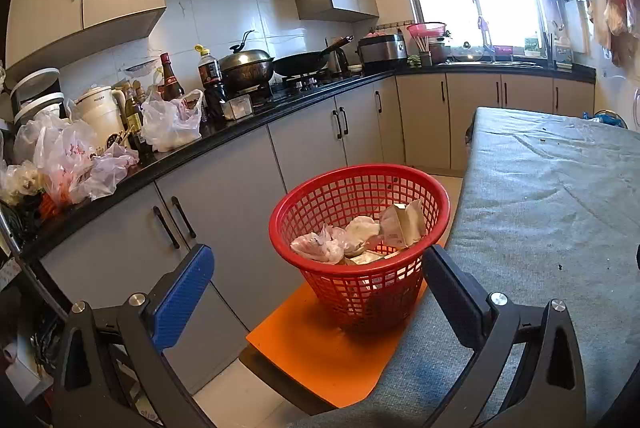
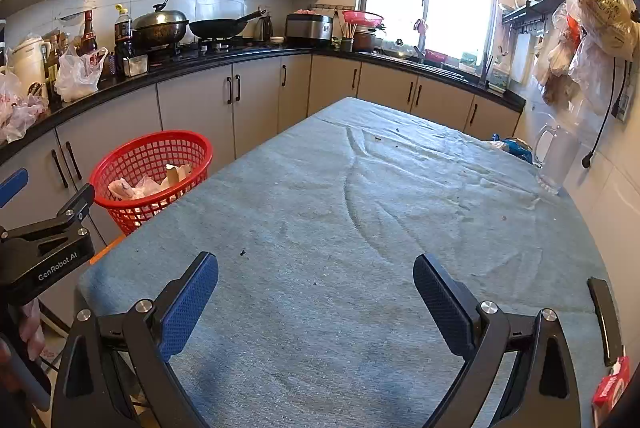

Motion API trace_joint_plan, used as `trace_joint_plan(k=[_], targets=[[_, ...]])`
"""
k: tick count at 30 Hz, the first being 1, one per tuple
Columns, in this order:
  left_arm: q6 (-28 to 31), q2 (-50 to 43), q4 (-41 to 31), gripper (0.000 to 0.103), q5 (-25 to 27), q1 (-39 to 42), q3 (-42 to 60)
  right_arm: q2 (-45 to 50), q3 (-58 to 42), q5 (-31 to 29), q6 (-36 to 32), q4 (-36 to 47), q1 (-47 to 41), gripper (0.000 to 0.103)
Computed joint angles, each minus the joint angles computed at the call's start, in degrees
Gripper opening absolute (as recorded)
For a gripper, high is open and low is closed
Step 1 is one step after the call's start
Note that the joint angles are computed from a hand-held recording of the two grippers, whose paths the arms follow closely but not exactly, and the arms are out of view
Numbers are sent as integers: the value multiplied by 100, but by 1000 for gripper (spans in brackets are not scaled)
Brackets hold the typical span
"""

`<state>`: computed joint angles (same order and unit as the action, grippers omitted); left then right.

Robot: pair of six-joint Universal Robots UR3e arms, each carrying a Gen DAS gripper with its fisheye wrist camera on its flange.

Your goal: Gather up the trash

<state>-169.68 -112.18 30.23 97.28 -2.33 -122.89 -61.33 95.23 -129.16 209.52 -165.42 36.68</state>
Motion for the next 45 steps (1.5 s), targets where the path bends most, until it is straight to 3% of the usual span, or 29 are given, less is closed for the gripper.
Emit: trace_joint_plan(k=[45], targets=[[24,43,12,103,-85,91,-80,14,-18,-20,15,39,55,100]])
